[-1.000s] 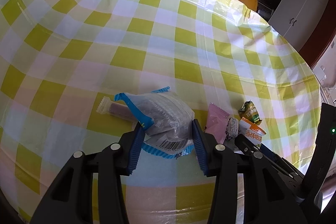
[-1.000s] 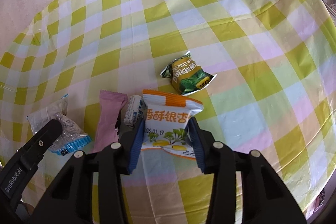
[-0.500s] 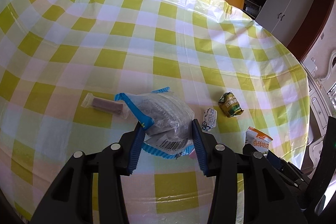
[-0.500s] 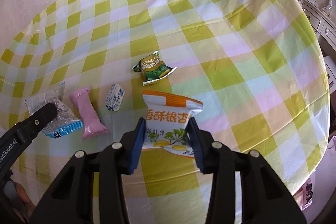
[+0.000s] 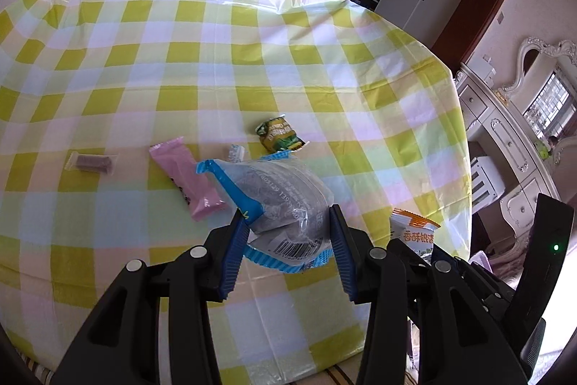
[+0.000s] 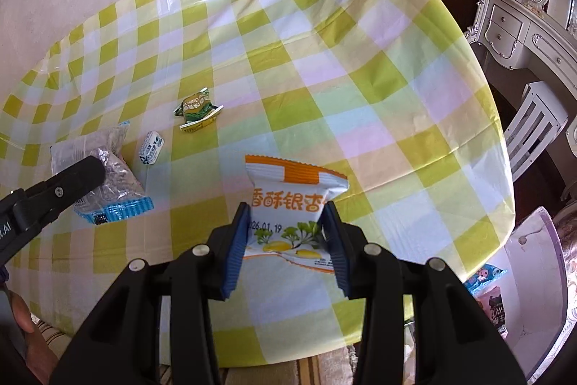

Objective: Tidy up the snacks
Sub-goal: 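Carry both bags over the white box and open both tools to drop them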

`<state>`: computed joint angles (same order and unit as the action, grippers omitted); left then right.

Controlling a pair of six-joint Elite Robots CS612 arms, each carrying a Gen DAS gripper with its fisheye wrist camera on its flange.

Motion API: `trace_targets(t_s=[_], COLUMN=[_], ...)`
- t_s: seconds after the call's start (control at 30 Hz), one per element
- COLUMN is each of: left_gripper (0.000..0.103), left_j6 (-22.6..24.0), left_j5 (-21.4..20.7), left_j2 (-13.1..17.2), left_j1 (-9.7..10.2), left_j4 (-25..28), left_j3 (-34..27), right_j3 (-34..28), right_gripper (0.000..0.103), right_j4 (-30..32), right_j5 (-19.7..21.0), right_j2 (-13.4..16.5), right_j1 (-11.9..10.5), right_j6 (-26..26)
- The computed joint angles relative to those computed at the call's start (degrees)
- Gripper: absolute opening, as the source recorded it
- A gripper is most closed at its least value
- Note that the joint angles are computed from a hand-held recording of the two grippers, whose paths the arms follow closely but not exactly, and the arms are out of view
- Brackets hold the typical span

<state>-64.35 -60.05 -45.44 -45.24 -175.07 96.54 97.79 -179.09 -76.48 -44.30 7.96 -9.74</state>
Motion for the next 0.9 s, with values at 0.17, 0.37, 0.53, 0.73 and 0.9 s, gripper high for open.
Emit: trace_targets(t_s=[0.17, 0.37, 0.53, 0.73, 0.9], left_gripper=[0.043, 0.044, 0.044, 0.044, 0.044], left_j6=[6.3, 14.5, 20.8, 27.4, 31.6], left_j5=[-6.3, -15.3, -22.3, -29.3, -33.3], left_j2=[2.1, 4.7, 6.7, 8.8, 10.2], left_j1=[-0.91, -1.70, -2.16, -2.63, -3.06], left_j4=[-0.5, 1.1, 4.8, 10.1, 14.2], left_j3=[-4.3, -9.6, -13.9, -18.6, -21.5], right_j3=[1.8, 3.4, 4.4, 5.5, 6.7], right_gripper=[0.042, 0.042, 0.042, 0.042, 0.042], right_j4=[-0.9, -1.7, -2.2, -2.1, -1.8], right_j5=[-0.6, -2.3, -4.5, -7.4, -9.2], right_j2=[-0.9, -1.4, -1.2, -0.9, -0.7], right_j1=[-2.3, -5.5, -8.2, -11.0, -12.8], right_j6=[-0.1, 0.8, 1.9, 2.8, 3.3])
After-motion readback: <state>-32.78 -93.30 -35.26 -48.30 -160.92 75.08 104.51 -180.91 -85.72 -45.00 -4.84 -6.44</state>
